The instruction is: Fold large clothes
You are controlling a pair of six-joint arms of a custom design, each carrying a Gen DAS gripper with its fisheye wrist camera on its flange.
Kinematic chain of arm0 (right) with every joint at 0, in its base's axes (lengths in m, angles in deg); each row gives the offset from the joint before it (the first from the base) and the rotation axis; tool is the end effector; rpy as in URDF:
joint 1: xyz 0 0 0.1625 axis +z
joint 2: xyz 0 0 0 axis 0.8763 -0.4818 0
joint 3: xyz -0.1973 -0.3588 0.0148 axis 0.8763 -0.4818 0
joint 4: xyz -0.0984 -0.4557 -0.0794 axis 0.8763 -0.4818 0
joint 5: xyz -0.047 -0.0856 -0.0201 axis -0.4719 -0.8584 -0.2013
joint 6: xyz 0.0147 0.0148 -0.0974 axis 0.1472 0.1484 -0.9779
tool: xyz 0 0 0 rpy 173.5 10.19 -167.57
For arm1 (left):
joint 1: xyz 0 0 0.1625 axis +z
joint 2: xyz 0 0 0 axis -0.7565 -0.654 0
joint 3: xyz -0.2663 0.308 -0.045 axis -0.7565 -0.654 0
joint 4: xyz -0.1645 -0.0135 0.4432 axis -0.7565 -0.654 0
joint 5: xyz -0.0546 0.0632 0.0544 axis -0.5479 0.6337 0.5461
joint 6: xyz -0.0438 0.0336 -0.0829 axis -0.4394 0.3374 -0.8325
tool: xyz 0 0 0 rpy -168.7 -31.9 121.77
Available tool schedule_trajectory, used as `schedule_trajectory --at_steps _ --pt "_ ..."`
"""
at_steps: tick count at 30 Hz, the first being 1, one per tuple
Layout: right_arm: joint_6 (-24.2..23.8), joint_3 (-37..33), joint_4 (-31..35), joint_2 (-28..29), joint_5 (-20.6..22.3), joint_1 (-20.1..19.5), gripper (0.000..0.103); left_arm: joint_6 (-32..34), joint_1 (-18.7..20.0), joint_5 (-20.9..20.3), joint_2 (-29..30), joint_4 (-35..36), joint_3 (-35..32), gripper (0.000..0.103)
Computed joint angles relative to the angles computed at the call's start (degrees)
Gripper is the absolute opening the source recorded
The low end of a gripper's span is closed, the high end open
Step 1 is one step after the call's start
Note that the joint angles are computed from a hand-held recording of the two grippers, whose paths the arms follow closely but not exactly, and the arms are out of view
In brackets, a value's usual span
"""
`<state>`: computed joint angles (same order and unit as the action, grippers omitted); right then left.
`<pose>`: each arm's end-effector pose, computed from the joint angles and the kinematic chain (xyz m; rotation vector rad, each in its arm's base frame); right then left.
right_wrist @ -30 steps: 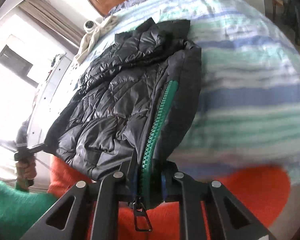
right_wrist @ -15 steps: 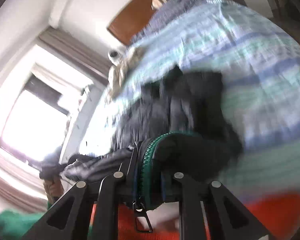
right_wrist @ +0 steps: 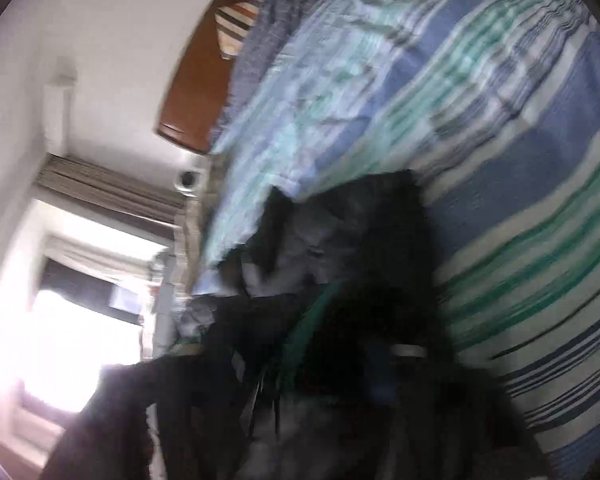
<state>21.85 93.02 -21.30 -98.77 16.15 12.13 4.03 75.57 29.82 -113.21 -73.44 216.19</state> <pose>0.0171 -0.5234 0.4667 -0.1568 2.8558 -0.5229 -0.2686 -0.3480 0.2860 -0.3921 2.8248 -0.9107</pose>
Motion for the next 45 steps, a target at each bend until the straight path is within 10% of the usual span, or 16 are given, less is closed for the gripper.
schedule_trajectory --at_steps 4,11,14,17,21,30,36,45 --pt "-3.6 -2.7 0.9 0.8 -1.8 3.2 0.103 0.5 -3.0 5.2 -5.0 1.0 0.8 0.1" --pt "-17.0 0.0 -13.1 5.7 -30.7 13.2 0.103 -0.6 3.2 4.0 7.3 25.7 -5.5 0.1" --pt "-15.4 0.0 -9.0 8.0 -35.2 13.5 0.101 1.4 4.5 1.9 9.3 22.1 -4.1 0.076" --pt "-18.4 3.1 -13.1 5.4 -38.3 15.9 0.048 -4.3 0.4 4.4 10.4 28.5 -5.8 0.021" --pt "-27.4 7.8 -22.6 1.2 -42.8 21.3 0.019 -7.2 -4.2 10.4 11.6 35.6 -9.9 0.013" --pt "-25.9 3.8 -44.9 11.3 -41.8 26.7 0.018 -23.9 2.1 28.9 23.9 54.0 -20.5 0.014" --pt "-23.5 5.0 -51.5 20.0 -48.2 20.9 0.018 -15.9 11.3 27.3 27.9 40.8 -14.5 0.026" --pt "-18.2 6.3 -52.6 20.9 -39.3 15.1 0.022 -8.3 12.6 29.8 23.2 21.8 -6.3 0.035"
